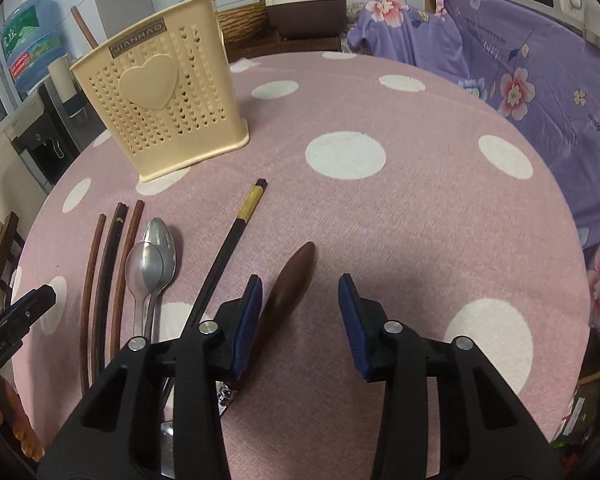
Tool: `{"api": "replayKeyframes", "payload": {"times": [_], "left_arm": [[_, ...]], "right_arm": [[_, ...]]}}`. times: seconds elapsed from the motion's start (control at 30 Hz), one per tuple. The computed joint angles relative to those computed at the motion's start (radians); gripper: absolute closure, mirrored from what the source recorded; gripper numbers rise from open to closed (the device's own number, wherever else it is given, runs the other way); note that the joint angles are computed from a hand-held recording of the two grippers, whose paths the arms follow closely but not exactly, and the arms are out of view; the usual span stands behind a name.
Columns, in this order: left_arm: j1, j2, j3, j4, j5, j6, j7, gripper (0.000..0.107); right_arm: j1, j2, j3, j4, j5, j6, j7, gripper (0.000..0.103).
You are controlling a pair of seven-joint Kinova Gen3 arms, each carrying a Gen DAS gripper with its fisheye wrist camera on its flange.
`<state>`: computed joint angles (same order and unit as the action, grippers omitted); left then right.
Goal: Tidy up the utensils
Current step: 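Grasp the wooden-handled spoon with the right tool while the left tool approaches chopsticks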
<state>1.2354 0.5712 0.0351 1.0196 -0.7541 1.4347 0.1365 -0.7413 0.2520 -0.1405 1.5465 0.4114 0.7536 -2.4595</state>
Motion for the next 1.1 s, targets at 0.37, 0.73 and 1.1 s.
{"api": "replayKeyframes", "payload": {"times": [0.37, 0.73, 1.1], "left_arm": [[-0.004, 0.024, -0.007, -0.037, 0.018, 0.005, -0.043, 0.049], [-0.022, 0.027, -0.011, -0.057, 0.044, 0.005, -0.08, 0.049], [-0.077, 0.173, -0.047, -0.324, 0.138, 0.105, -0.307, 0.078]], "right_arm": [[-0.093, 0.076, 0.03, -0.101, 0.095, 0.127, -0.05, 0.079], [-0.071, 0.111, 0.021, -0.155, 0.055, 0.114, 0.089, 0.087], [-0.074, 0.09, 0.031, -0.113, 0.053, 0.074, 0.091, 0.087]]}}
